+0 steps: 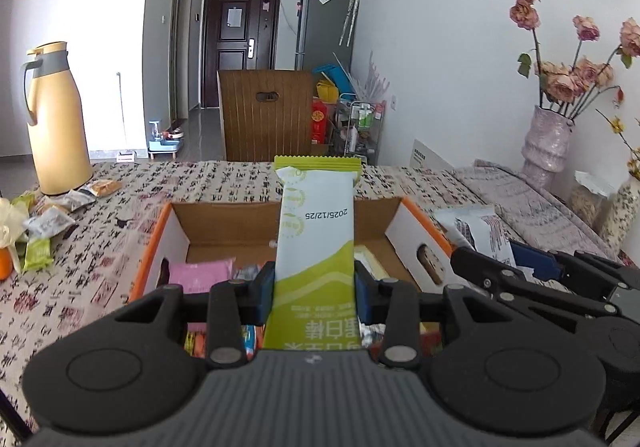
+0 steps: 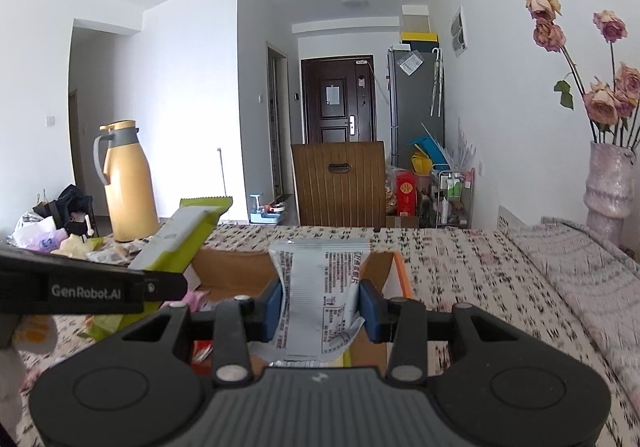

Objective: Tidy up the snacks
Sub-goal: 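Carry the green bar and white packet over the box and open both tools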

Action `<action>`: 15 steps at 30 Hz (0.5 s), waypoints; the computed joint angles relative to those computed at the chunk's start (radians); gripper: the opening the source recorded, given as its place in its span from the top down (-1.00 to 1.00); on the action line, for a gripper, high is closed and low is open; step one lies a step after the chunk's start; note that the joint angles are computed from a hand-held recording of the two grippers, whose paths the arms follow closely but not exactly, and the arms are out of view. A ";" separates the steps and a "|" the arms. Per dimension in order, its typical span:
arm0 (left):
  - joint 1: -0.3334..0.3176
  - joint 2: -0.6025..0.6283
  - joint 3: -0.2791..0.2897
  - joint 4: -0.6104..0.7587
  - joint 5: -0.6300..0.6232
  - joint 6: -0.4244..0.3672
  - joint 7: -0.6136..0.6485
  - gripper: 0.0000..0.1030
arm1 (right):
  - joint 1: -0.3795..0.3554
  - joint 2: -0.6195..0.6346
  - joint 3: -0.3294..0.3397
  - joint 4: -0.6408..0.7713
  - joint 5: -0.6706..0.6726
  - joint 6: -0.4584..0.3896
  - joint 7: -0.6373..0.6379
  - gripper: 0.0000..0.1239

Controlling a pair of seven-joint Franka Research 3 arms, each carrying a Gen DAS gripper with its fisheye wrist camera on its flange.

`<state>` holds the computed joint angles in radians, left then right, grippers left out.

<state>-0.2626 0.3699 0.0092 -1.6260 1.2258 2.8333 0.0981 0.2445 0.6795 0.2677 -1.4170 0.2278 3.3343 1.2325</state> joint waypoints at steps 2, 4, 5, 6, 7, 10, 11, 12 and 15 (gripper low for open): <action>0.005 0.027 -0.003 0.037 -0.026 -0.011 0.024 0.24 | 0.030 0.038 -0.038 0.077 0.009 -0.039 0.009 0.37; 0.003 0.057 0.002 0.079 -0.051 -0.024 0.045 0.24 | 0.077 0.088 -0.099 0.174 0.023 -0.089 0.026 0.36; 0.003 0.074 0.004 0.101 -0.068 -0.033 0.058 0.24 | 0.096 0.118 -0.126 0.230 0.028 -0.120 0.037 0.37; 0.002 0.090 0.006 0.121 -0.088 -0.041 0.074 0.24 | 0.110 0.145 -0.148 0.279 0.032 -0.148 0.049 0.37; 0.001 0.109 0.009 0.145 -0.108 -0.050 0.089 0.24 | 0.120 0.171 -0.166 0.323 0.034 -0.171 0.060 0.37; -0.005 0.154 0.021 0.194 -0.161 -0.064 0.129 0.24 | 0.140 0.248 -0.207 0.444 0.035 -0.236 0.105 0.37; -0.005 0.166 0.025 0.203 -0.177 -0.064 0.143 0.24 | 0.145 0.280 -0.223 0.495 0.030 -0.263 0.124 0.37; -0.006 0.178 0.027 0.212 -0.195 -0.064 0.157 0.24 | 0.149 0.304 -0.235 0.529 0.023 -0.282 0.140 0.37; -0.007 0.209 0.038 0.229 -0.243 -0.058 0.192 0.24 | 0.148 0.361 -0.242 0.616 -0.001 -0.348 0.169 0.37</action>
<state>-0.2698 0.5786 0.0474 -1.3967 0.9829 2.7756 0.2905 0.3925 1.0402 0.0254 -0.8013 0.2272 2.9867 1.4012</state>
